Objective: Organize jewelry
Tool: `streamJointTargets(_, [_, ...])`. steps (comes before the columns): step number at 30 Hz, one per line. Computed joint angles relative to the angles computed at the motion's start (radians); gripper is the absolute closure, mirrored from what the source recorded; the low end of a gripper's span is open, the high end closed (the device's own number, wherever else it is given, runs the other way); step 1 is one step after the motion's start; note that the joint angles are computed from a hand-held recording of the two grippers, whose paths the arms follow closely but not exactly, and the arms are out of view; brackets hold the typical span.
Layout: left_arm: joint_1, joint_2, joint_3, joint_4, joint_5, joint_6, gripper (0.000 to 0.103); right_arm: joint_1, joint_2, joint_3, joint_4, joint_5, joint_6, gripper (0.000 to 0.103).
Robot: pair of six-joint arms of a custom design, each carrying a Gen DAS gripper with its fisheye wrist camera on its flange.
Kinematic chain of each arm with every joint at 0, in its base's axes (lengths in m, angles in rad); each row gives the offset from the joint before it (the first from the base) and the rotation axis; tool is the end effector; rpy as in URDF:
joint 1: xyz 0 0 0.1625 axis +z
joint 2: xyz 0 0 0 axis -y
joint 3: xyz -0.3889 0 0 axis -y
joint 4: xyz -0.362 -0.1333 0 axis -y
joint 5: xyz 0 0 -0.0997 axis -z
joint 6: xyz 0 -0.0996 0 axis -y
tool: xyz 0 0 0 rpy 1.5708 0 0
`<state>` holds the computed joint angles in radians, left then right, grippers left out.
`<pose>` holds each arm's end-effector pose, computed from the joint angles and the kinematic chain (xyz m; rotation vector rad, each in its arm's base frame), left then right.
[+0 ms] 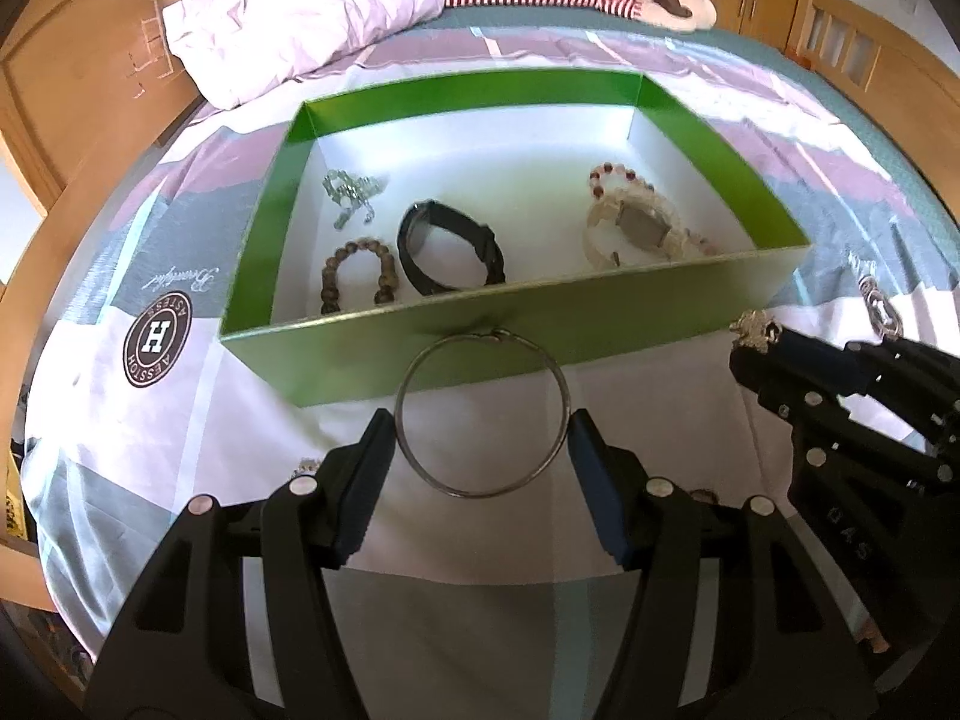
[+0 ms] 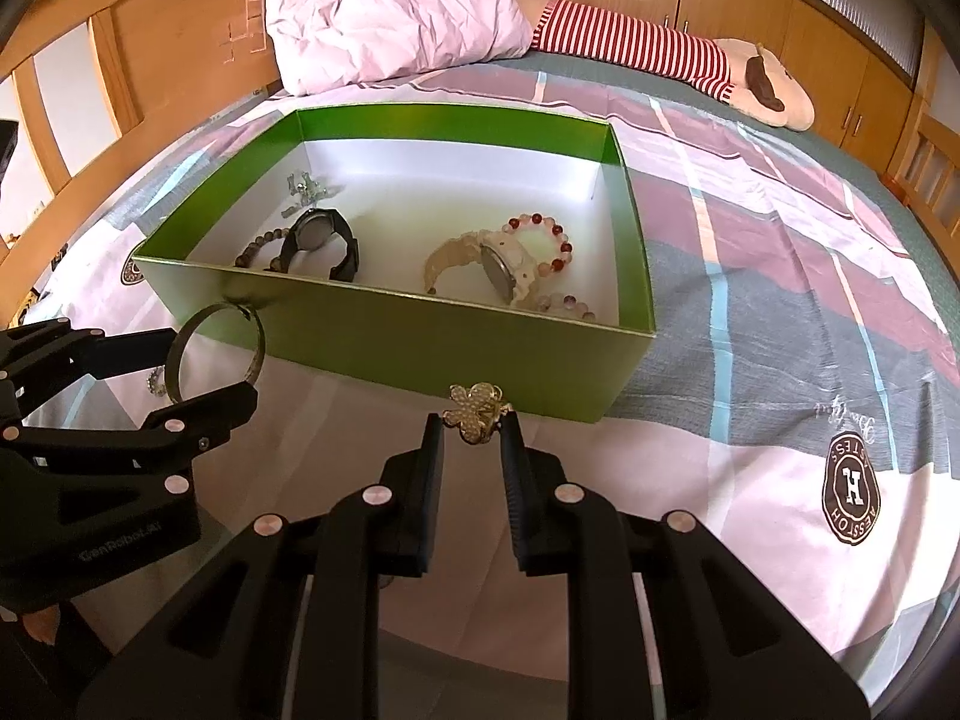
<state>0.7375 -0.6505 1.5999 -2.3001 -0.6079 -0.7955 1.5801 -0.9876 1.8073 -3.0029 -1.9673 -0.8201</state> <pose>-0.3033 -0.5661 0.0264 0.1718 2.2397 -0.6821 0.1004 -0.5947 0.2047 0.8602 -2.3473 0.5272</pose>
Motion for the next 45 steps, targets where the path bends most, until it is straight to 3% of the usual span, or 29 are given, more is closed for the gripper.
streamJointTargets(3, [-0.02,-0.033,0.028,-0.13,0.035,0.074,0.043,0.007,-0.035,-0.017,0.033,0.043,0.022,0.084])
streamJointTargets(7, [-0.02,-0.042,-0.013,-0.223,0.128,0.2,0.043,0.008,-0.049,-0.114,0.144,0.135,0.126,0.084])
streamJointTargets(13, [0.089,-0.006,-0.152,-0.312,0.02,0.306,0.043,0.014,0.085,-0.364,0.361,0.191,0.245,0.084])
streamJointTargets(16, [0.136,0.034,-0.243,-0.266,-0.033,0.316,0.043,0.012,0.181,-0.489,0.44,0.177,0.285,0.084])
streamJointTargets(21, [0.193,0.104,-0.376,-0.117,-0.058,0.289,0.042,0.019,0.316,-0.659,0.524,0.104,0.321,0.083])
streamJointTargets(23, [0.209,0.116,-0.4,-0.083,-0.069,0.261,0.034,0.025,0.342,-0.683,0.53,0.071,0.294,0.08])
streamJointTargets(25, [0.212,0.115,-0.393,-0.098,-0.068,0.263,0.029,0.025,0.341,-0.679,0.53,0.081,0.281,0.06])
streamJointTargets(27, [0.207,0.1,-0.378,-0.091,-0.061,0.256,0.029,0.032,0.312,-0.636,0.49,0.095,0.282,0.051])
streamJointTargets(33, [0.158,-0.004,-0.25,-0.051,-0.089,0.149,0.022,0.053,0.166,-0.475,0.464,0.154,0.261,0.049])
streamJointTargets(37, [0.102,-0.077,-0.152,0.14,-0.027,-0.001,0.018,0.04,0.032,-0.313,0.487,0.167,0.22,0.049])
streamJointTargets(39, [0.082,-0.117,-0.081,0.204,-0.031,-0.067,0.017,0.025,-0.026,-0.21,0.471,0.108,0.166,0.049])
streamJointTargets(42, [0.097,-0.136,-0.037,0.271,-0.103,-0.156,0.017,0.013,-0.042,-0.102,0.395,-0.032,0.109,0.049])
streamJointTargets(45, [0.118,-0.113,-0.061,0.324,-0.131,-0.189,0.017,0.004,-0.033,-0.074,0.422,-0.055,0.102,0.049])
